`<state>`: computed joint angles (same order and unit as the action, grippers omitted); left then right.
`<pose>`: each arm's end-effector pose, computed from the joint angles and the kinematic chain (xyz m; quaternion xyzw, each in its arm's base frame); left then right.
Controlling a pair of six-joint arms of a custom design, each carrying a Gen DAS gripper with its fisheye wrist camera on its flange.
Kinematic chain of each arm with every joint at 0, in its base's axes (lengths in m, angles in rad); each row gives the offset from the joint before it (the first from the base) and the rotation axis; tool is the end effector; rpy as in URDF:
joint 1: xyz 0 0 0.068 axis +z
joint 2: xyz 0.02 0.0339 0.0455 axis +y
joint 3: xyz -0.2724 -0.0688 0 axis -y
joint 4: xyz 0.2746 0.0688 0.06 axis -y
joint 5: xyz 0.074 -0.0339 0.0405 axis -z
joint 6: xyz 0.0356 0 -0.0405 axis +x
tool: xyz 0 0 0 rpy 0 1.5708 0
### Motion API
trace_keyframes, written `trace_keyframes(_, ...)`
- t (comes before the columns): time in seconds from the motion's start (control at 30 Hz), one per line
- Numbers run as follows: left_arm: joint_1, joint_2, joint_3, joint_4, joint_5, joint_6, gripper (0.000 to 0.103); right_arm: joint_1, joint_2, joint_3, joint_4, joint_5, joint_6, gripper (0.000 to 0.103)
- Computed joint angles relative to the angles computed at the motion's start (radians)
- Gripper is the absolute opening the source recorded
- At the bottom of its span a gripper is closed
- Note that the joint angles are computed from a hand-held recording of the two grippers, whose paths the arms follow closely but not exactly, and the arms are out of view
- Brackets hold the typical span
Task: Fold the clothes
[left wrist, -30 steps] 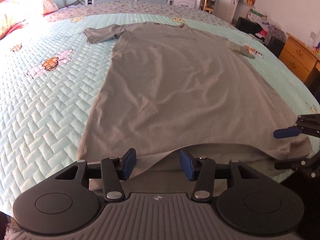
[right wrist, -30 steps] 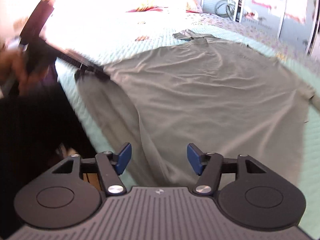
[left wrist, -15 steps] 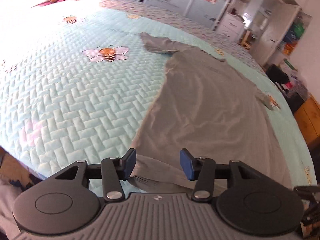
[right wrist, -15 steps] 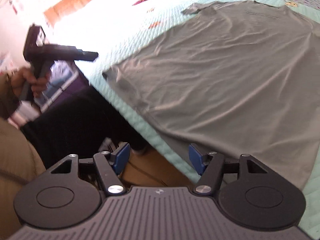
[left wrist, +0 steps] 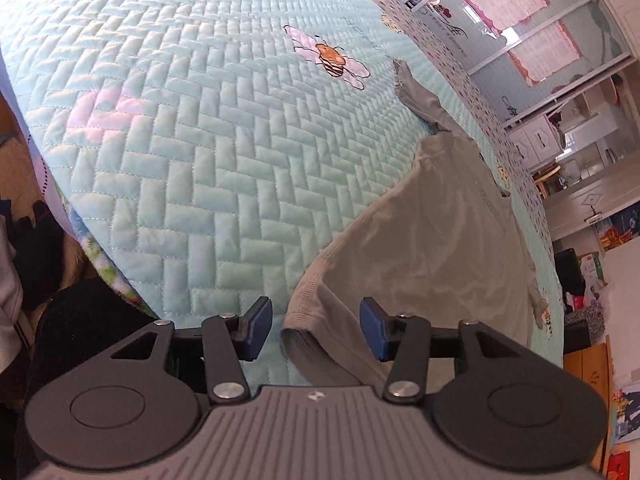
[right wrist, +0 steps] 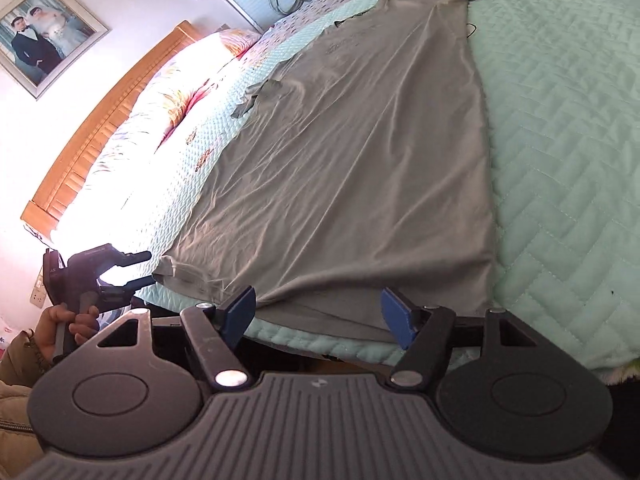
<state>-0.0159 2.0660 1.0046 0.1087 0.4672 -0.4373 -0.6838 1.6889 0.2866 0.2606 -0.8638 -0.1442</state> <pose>0.3967 -0.0223 0.0565 -0.1250 0.9210 -0.2814 0.2388 0.1704 -0.1039 0.0350 0.1506 0.8790 0.2967 0.3415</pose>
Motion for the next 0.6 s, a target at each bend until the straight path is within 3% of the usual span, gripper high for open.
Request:
trace_keyframes(0.1,-0.016,0.015,0.020,-0.023,-0.030,0.026,0.048,0.022,-0.018,-0.009,0.008,0.006,0.015,0.071)
trace_keyframes(0.13,-0.021,0.022,0.032,-0.041,-0.035,0.036,0.038,0.034,-0.022,-0.010,0.015,0.010,0.023,0.071)
trace_keyframes(0.17,-0.026,0.036,0.049,-0.060,-0.042,0.048,0.018,0.042,-0.024,-0.012,0.018,0.015,0.024,0.072)
trace_keyframes(0.2,-0.026,0.043,0.056,-0.069,-0.035,0.056,0.010,0.050,-0.022,-0.013,0.024,0.022,0.026,0.072)
trace_keyframes(0.4,0.025,0.058,0.089,-0.164,-0.028,0.179,0.009,0.029,-0.029,-0.014,0.001,0.060,-0.008,0.072)
trace_keyframes(0.5,0.030,0.040,0.076,-0.144,-0.058,0.199,0.010,-0.009,-0.014,-0.008,-0.016,0.074,-0.028,0.072)
trace_keyframes(0.53,0.033,0.034,0.068,-0.131,-0.042,0.193,0.013,-0.024,-0.012,-0.007,-0.023,0.066,-0.036,0.072)
trace_keyframes(0.6,0.032,0.018,0.058,-0.127,-0.029,0.181,0.031,-0.060,-0.011,-0.014,-0.022,0.042,-0.034,0.072)
